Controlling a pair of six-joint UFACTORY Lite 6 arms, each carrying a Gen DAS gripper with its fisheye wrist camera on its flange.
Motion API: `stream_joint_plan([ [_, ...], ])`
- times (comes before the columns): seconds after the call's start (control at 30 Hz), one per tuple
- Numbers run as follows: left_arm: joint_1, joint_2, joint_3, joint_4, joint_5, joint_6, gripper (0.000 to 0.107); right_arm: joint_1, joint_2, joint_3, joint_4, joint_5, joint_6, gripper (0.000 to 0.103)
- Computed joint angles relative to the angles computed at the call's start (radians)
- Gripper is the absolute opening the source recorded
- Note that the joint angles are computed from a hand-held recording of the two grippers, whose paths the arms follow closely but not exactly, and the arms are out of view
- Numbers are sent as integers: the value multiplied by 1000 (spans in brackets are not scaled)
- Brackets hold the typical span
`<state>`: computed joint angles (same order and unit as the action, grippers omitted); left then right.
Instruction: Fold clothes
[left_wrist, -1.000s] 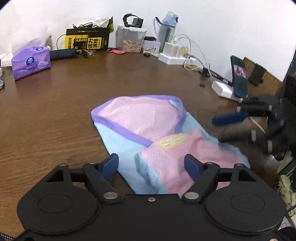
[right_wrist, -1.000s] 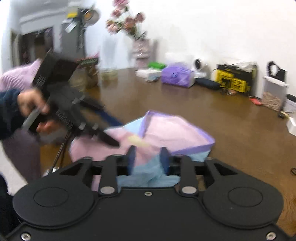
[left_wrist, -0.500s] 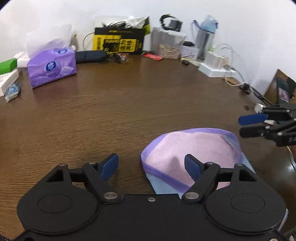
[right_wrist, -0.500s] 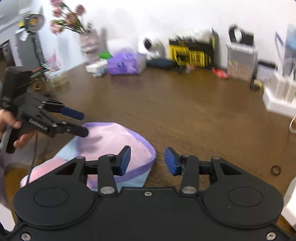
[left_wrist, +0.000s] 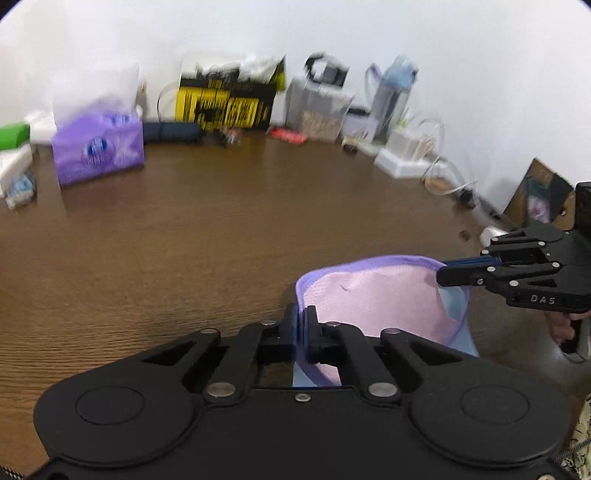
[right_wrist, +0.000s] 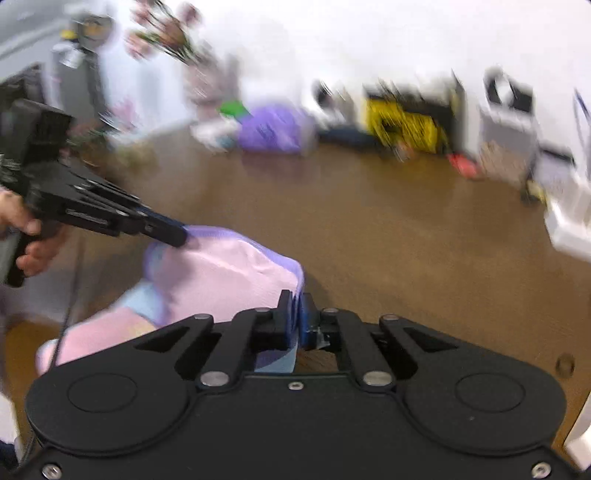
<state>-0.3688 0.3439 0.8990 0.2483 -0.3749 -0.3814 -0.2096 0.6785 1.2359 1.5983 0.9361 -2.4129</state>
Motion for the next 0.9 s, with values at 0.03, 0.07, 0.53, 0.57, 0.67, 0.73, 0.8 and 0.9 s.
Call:
stream_joint_plan([
  [0.03,-23,-54,-79,-50,-57,43,3,-49,-42,-69,-33,83,-96,6],
  [0.07,-62,-141,-183,-78,-88,58,3,-99,-79,-135,-70,163,-196,6],
  [0.53,-321,-207,-604,-420,-451,146,4,-217,-195,-305,-232,256,-333,74],
  [0.57,-324,-208,-599,-452,-437,172,4,-194,-196,-296,-224,257,-330,74],
  [0.67,-312,-222,-601,-461,-410,187,4,-124,-204,-293,-216,233,-329,73],
  [0.73,-300,-247,-617,-412,-393,168,5,-60,-208,-300,-259,189,-307,73],
  [0.8,-261,-304,-652,-280,-369,94,5,-23,-222,-335,-278,148,-333,72],
  [0.9,-149,-446,-746,-11,-412,-86,13,6,-219,-363,-293,111,-352,72],
])
